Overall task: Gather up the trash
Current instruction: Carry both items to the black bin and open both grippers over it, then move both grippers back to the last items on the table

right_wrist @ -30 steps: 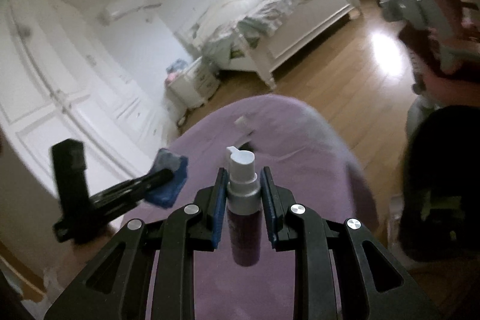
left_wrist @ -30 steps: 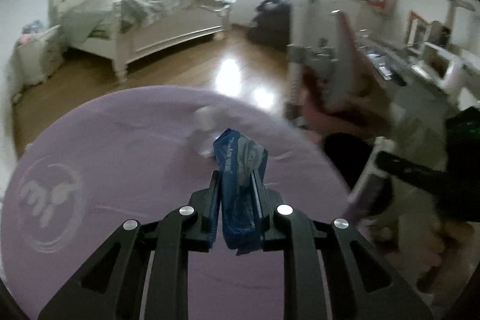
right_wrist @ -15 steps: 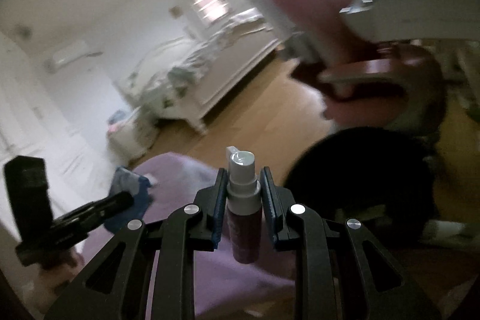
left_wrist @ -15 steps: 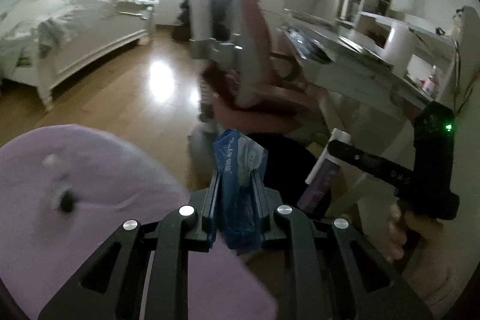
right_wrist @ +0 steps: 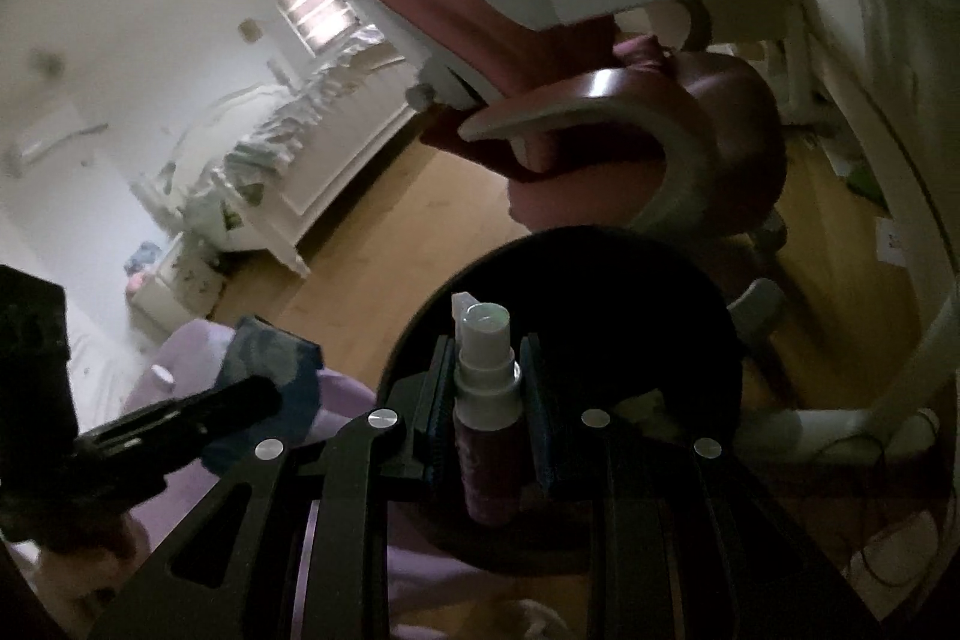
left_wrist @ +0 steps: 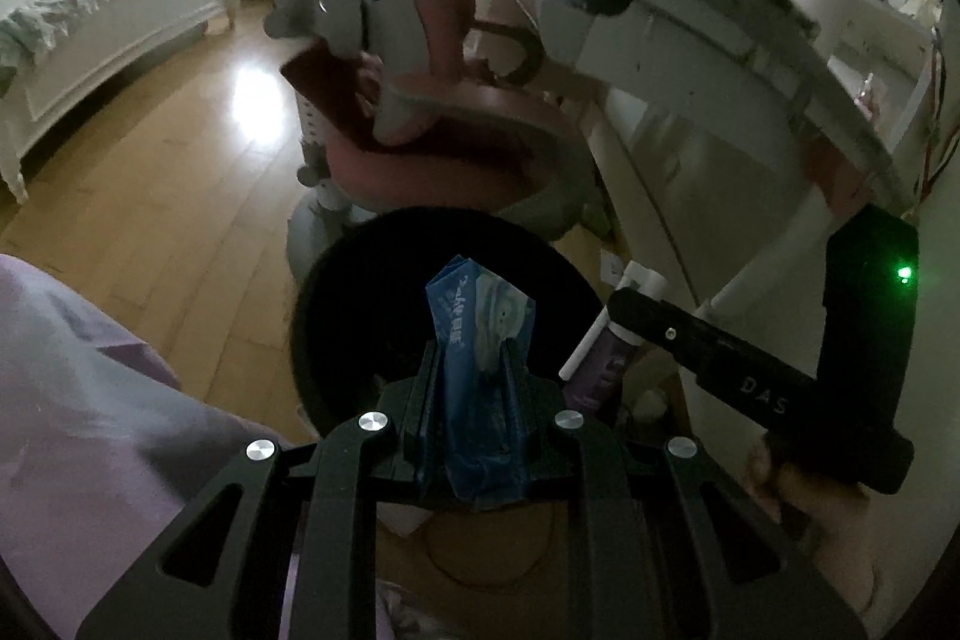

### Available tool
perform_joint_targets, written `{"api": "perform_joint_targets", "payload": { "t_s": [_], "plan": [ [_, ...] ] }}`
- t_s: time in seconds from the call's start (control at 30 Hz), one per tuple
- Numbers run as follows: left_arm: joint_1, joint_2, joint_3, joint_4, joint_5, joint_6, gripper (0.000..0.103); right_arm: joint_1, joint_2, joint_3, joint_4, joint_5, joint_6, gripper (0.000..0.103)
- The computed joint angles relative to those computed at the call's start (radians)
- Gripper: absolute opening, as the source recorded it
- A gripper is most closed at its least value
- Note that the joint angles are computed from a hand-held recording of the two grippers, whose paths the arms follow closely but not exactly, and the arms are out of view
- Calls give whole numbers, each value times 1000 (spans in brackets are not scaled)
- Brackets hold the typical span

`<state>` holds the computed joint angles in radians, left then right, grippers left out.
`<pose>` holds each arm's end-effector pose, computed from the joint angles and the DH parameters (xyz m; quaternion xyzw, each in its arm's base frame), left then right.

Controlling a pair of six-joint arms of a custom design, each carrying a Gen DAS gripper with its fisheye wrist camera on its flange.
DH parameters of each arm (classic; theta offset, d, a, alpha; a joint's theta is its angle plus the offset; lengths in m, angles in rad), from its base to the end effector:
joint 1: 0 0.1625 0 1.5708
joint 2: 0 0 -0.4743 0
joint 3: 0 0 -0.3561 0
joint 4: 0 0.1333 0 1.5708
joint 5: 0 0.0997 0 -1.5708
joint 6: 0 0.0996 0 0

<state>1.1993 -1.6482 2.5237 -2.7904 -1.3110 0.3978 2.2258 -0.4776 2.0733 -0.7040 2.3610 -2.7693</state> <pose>0.0327 -0.3538 0.3050 0.3460 0.9139 -0.1681 0.1298 0.2803 -0.2623 -0.0926 -0.0043 -0.8796 0.4461 0.1651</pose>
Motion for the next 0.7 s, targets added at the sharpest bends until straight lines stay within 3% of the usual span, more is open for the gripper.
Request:
{"api": "perform_joint_targets", "payload": {
  "t_s": [0.33, 0.47, 0.5, 0.53, 0.57, 0.6, 0.67, 0.7],
  "plan": [
    [5, 106, 10, -74, 4, -1, 21, -66, 20, 15, -26, -32, -1, 23],
    [-5, 124, 14, -95, 19, -3, 26, -84, 29, 0, 15, -38, 36, 24],
    [-14, 121, 20, -102, 31, -6, 40, -90, 30, -1, 29, -41, 50, 24],
    [-23, 115, 30, -122, 45, -9, 62, -96, 30, 1, 30, -46, 61, 25],
    [-32, 104, 44, -155, 53, -11, 72, -97, 27, 0, 38, -48, 68, 35],
    [-37, 98, 54, -184, 58, -8, 86, -96, 26, -1, 46, -45, 75, 53],
    [-60, 63, 74, -219, 79, -4, 90, -86, 25, 5, 36, -17, 91, 66],
    [-71, 48, 76, -213, 92, -5, 90, -83, 23, 10, 24, -14, 95, 66]
  ]
}}
